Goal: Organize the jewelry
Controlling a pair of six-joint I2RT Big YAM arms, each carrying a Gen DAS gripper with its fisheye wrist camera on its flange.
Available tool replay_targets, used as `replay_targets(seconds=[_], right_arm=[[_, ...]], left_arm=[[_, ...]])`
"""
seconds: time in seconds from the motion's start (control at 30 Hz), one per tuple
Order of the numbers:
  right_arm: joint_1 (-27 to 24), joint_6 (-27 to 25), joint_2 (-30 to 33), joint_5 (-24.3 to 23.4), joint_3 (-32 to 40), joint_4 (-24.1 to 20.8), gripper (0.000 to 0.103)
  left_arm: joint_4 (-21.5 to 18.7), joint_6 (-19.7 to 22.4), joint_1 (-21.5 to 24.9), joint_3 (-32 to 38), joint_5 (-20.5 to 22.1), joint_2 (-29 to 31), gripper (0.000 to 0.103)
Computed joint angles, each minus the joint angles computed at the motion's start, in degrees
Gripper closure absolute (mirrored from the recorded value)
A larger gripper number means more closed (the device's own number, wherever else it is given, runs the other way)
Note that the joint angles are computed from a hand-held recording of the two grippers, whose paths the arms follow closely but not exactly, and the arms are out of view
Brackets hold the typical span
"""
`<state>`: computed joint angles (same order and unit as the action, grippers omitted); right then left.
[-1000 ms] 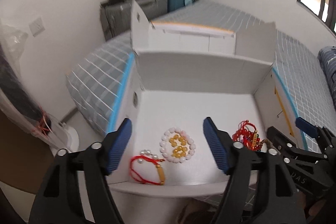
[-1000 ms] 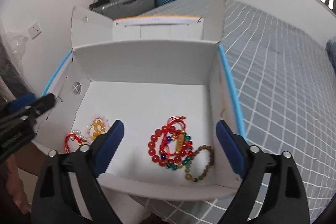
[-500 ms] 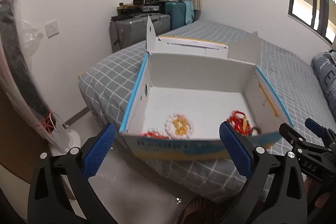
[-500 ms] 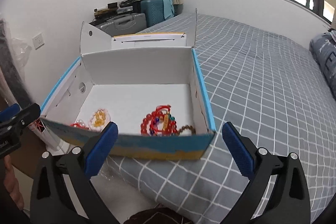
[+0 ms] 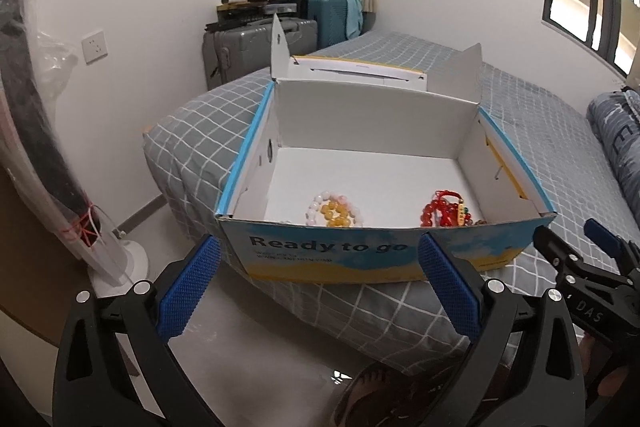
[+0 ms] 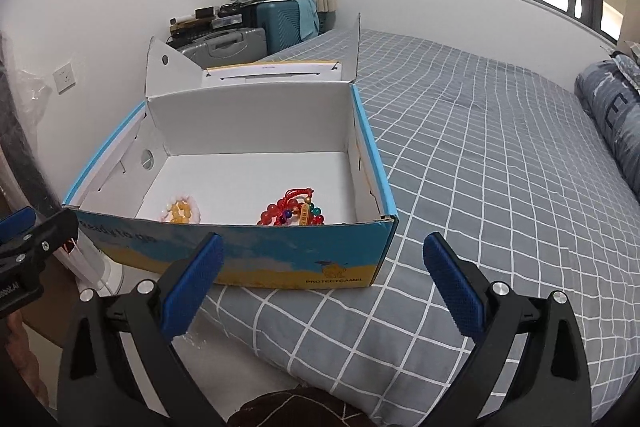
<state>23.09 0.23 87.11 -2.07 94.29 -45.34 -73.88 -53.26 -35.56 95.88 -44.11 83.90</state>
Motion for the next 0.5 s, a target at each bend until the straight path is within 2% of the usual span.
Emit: replay_targets(seconds=[0.2, 0.37, 0.5], right_arm=[[0.02, -0.56, 0.07, -0.19, 0.29, -0.61, 0.008], [-0.09, -0.64, 0.04, -0.74, 0.41, -1.01, 0.008], [-0.12, -0.67, 0.27, -1.42, 0.98, -1.78, 0.008]], left_arm=[[-2.67, -0.72, -0.18, 1.61, -1.84, 1.57, 0.006], [-1.13, 0.29, -0.11, 1.16, -1.47, 1.33, 0.006], [-3.50, -0.71, -0.01, 2.44, -1.78, 2.43, 0.006]])
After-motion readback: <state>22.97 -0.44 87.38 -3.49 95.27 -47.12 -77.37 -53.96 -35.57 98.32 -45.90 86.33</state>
